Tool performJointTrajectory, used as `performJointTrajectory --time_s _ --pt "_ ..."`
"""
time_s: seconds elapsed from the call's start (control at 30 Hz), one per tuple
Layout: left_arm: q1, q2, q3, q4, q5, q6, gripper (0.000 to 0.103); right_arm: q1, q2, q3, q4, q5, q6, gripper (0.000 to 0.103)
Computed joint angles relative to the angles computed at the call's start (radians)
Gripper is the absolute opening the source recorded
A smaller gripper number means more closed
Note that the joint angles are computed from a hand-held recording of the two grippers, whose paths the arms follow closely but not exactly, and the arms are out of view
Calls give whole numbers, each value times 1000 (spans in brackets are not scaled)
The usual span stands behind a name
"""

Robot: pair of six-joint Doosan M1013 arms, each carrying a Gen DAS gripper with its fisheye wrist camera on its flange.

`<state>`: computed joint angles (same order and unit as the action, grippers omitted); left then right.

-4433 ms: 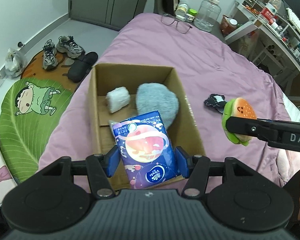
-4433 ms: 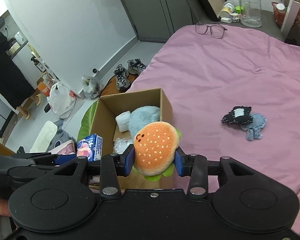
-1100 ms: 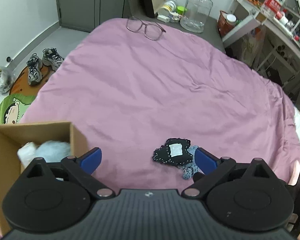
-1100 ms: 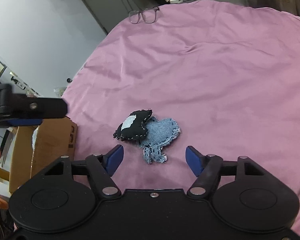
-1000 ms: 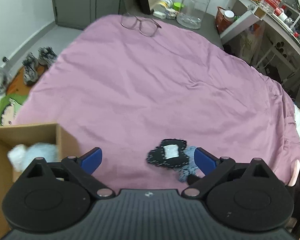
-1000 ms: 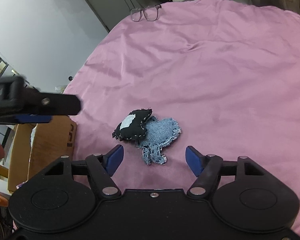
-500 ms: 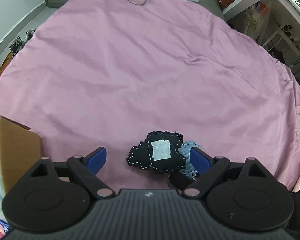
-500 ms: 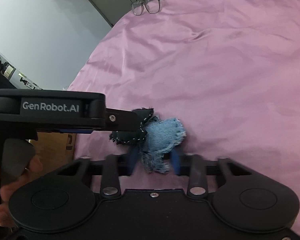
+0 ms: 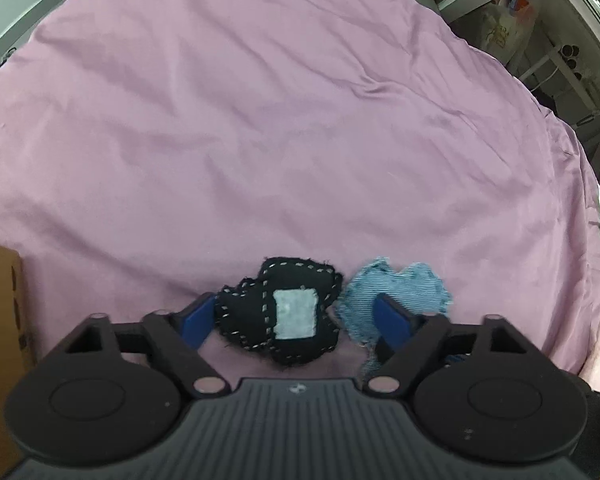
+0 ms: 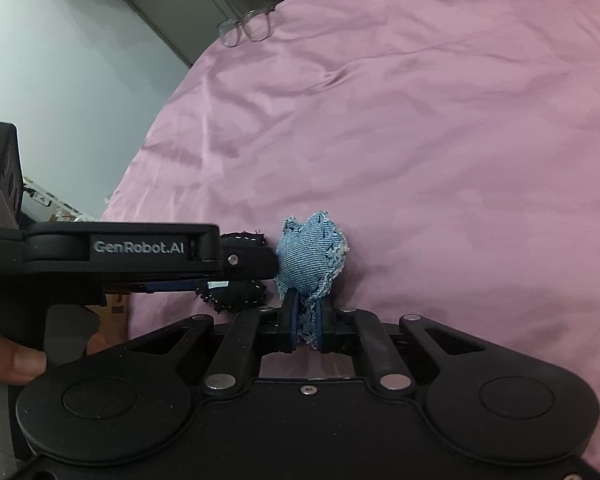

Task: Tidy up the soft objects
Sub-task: 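Grasp the black stitched patch with the left gripper while the right gripper grasps the denim patch, then carry both patches over the cardboard box and open both grippers to drop them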

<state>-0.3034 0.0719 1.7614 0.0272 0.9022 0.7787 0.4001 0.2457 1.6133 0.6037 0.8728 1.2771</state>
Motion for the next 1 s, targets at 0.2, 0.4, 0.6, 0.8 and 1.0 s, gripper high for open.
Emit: performJointTrajectory --time_s 0.2,0.4,0.6,0.8,1.0 --pt "-6 -14 5 20 -3 -1 30 -5 -22 12 -56 -19 49 8" --pt "-12 -57 22 15 -29 14 27 6 -43 18 -77 -39 61 8" --pt "-19 -117 45 19 -56 -4 26 19 -70 23 -86 -49 65 8" --pt "-28 -165 51 32 -53 -18 26 32 -101 28 -82 -69 53 8" --pt "-51 -208 57 67 -39 -43 26 49 -124 25 -105 -83 53 8"
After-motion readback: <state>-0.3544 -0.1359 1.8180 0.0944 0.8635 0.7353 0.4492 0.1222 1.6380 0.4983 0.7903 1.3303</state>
